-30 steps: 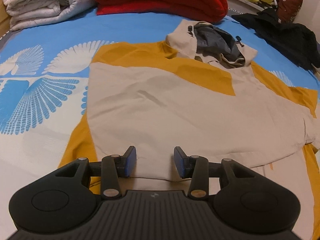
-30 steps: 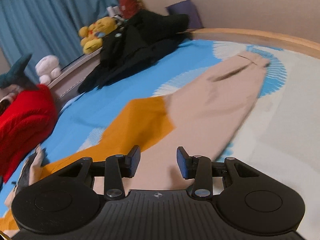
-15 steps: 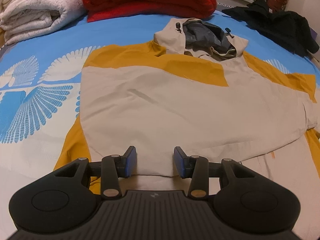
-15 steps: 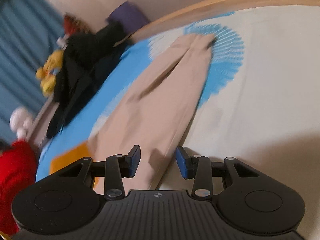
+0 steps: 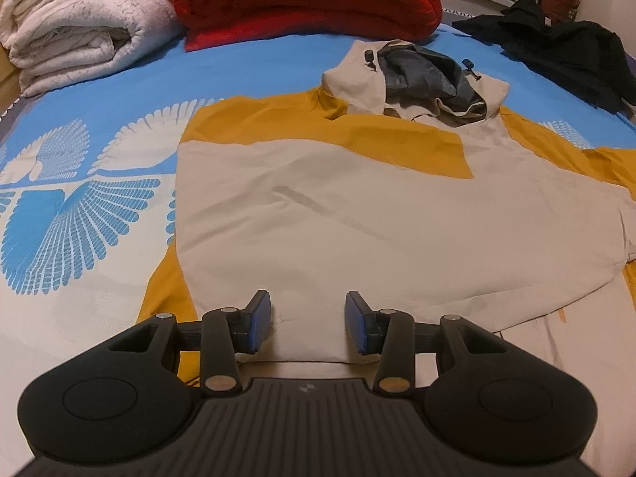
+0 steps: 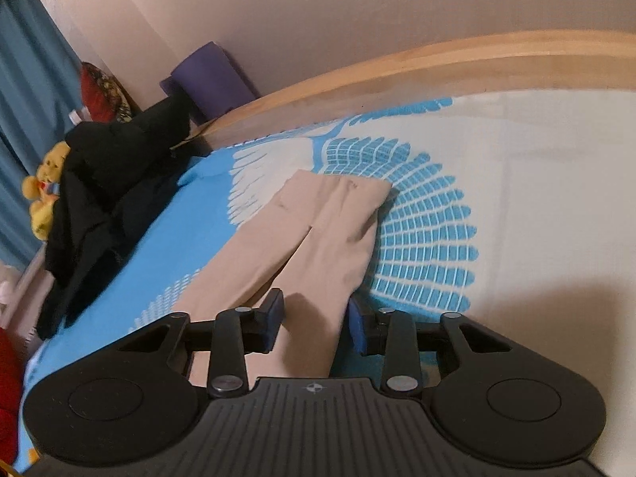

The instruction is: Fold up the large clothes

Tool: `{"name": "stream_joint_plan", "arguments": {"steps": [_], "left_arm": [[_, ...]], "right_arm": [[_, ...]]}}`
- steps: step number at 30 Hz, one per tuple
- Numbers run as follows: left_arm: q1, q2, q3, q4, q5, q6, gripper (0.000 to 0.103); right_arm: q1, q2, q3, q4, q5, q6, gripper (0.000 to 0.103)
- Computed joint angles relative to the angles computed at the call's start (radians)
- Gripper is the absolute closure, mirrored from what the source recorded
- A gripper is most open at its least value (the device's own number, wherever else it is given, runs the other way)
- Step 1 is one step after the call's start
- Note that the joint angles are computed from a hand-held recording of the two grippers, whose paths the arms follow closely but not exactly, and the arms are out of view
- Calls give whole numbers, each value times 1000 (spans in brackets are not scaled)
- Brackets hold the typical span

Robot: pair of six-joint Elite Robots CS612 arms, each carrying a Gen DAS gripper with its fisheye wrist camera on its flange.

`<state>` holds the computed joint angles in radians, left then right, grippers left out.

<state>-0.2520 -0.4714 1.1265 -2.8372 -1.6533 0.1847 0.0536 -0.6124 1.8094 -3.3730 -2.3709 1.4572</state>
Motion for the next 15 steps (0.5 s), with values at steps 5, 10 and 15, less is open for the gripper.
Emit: {"name": "stream_joint_plan", "arguments": {"steps": [5, 10, 15], "left_arm": [[7, -8, 0, -4, -22, -28, 57], [22, -23, 3, -12, -50, -67, 57], [43, -34, -3, -10, -83, -139, 57]], "right_arm": [[24, -25, -12, 95, -76, 27, 101], [73, -52, -48, 122, -179, -75, 102], [158, -46, -178, 65, -253, -423, 102]]}}
